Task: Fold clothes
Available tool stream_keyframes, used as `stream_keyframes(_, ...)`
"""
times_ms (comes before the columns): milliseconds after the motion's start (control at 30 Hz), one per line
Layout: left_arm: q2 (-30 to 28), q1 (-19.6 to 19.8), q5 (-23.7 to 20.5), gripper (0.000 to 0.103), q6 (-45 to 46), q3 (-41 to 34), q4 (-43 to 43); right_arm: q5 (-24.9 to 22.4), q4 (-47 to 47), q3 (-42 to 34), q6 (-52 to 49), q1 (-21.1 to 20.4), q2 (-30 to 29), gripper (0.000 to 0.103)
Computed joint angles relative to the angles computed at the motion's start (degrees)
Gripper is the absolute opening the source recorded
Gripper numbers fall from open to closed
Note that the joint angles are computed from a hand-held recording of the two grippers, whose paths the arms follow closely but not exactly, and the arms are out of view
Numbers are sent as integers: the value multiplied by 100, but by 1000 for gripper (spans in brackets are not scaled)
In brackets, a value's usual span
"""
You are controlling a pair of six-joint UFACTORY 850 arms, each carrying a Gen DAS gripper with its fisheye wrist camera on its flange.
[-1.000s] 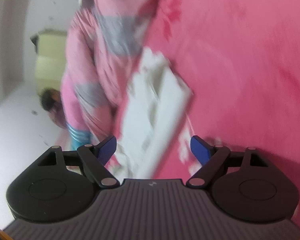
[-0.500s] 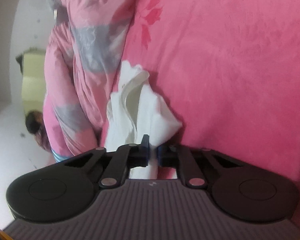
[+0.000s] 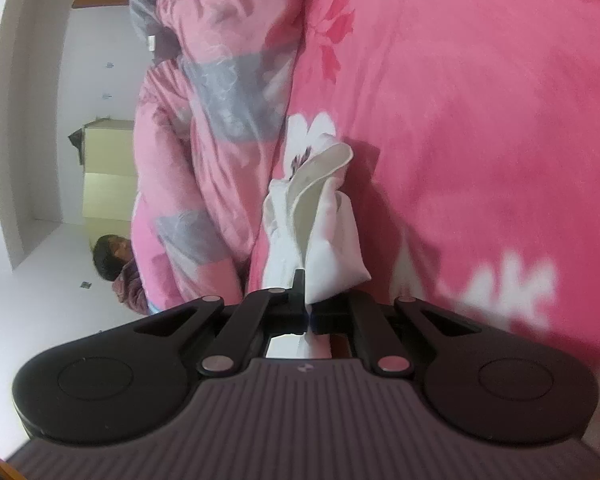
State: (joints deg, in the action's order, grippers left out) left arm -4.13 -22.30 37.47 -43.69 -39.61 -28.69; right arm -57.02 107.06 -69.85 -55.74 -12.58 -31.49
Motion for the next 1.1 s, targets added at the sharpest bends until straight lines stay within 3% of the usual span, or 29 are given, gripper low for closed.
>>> stream_keyframes(233,1212,-250,-338,2,652,911,-511,-390,-3,1185,-101,-160,805,0)
stream_keyframes(333,1879,-547,-602,2,1313,1373,-1261,-537,-134,1779,-133,-276,1219,0)
stream_keyframes(467,2733,-1181,-757,2,2436,1933,-2867,-726,-380,2492,-174,-463,1698,0)
stream_keyframes(567,3007,-1538,-736,2,2867,2182,-3776,-750,-484,2924,-377,-589,1962,0)
stream_keyframes(667,3070,-1557,-817,3,2820,2338,-3856,-648,-574,3137,-843,-637,2124,2)
stream_keyframes(700,3093,-1530,-854,6,2916,2361,-3914,-542,-651,3142,-951,-636,2189,4)
stream_keyframes(767,3194,-1548,-853,26,3350,2402,-4262,-275,-897,3073,-1020,-628,2302,8)
stream_keyframes(933,3500,-2083,-81,50,5362,2312,-5914,136,-1103,3049,-1087,-921,2661,37)
stream_keyframes(1100,3437,-2547,824,55,6698,2060,-6558,879,-720,3329,-2286,-981,3493,43)
